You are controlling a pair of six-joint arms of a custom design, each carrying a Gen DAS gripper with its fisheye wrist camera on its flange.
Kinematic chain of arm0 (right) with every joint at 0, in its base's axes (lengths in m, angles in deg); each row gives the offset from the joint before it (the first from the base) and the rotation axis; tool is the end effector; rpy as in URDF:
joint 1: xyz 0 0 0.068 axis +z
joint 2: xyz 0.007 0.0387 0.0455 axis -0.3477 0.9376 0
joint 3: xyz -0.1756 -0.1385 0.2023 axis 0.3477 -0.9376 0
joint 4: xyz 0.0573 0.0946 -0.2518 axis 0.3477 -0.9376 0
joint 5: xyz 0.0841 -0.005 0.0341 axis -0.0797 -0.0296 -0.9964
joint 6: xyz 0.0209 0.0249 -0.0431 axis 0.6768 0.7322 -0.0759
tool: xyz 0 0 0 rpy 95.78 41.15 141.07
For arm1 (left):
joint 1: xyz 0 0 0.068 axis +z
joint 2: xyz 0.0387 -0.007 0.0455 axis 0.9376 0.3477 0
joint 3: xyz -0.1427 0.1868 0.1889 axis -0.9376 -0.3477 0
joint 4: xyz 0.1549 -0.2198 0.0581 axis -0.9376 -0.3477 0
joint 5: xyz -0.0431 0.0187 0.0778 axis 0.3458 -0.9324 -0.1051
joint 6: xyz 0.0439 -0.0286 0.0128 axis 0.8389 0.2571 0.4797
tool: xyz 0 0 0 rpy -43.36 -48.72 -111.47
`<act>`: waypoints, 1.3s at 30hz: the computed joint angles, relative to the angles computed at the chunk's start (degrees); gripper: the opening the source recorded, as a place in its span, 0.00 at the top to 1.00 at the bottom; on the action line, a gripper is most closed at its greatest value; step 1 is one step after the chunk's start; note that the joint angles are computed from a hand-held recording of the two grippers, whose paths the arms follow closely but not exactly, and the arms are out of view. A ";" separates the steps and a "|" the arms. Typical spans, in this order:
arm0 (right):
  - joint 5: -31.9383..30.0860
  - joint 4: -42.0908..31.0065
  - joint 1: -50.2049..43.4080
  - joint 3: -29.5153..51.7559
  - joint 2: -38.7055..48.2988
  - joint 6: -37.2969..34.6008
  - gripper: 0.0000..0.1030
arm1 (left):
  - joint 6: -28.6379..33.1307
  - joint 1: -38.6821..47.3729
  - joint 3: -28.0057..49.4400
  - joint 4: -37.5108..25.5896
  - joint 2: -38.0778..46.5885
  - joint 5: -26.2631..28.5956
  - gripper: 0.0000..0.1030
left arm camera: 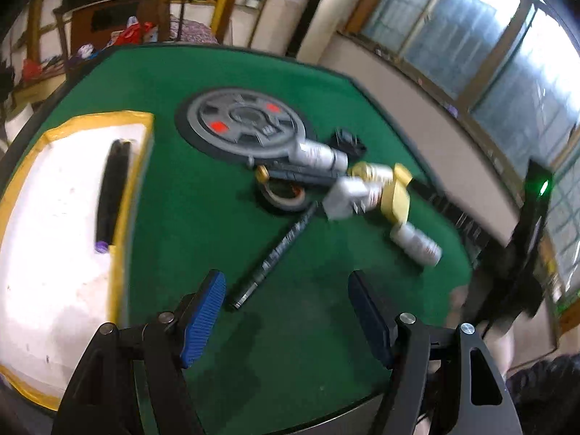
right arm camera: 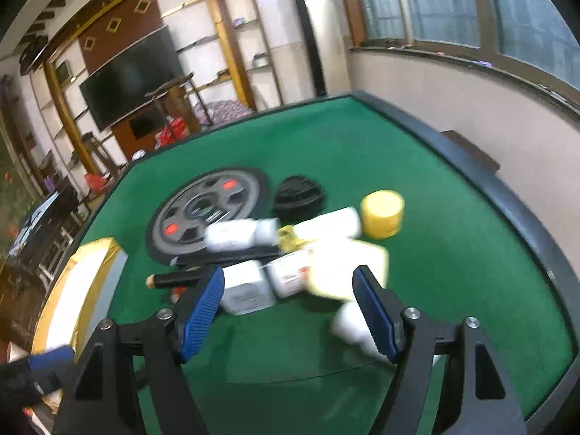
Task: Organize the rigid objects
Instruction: 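Grasp another black marker from the table with the left tool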
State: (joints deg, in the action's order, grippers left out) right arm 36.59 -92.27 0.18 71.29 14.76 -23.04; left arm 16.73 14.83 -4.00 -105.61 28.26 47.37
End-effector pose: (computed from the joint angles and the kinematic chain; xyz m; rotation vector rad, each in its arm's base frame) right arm 0.1954 0.0666 0.2257 0.1475 2.2714 0.2116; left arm 0.1372 -0.1801 0.2090 0.0275 2.5333 -0.4609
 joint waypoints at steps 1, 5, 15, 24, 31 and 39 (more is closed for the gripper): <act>-0.48 0.89 -2.15 -0.80 -0.52 -1.01 0.30 | 0.07 -0.59 0.66 0.13 2.01 -0.66 0.29; -6.57 6.33 -11.03 -5.34 -1.85 -1.95 0.30 | 1.10 -1.23 4.04 0.87 11.00 -3.60 0.29; -12.44 9.54 -14.07 -8.22 -2.63 -1.26 0.30 | 7.90 -1.14 10.41 5.24 26.67 -11.80 0.75; -13.92 9.97 -14.80 -7.51 0.19 -1.66 0.30 | 4.70 -3.38 3.70 7.48 15.95 -9.92 0.86; -18.70 9.32 -17.44 -7.45 -0.32 -2.58 0.30 | 2.77 -5.32 1.10 7.96 8.92 -9.78 0.86; -27.44 -9.56 -23.32 0.69 -1.30 -20.80 0.29 | 3.09 -4.91 -4.28 14.07 3.22 -6.73 0.86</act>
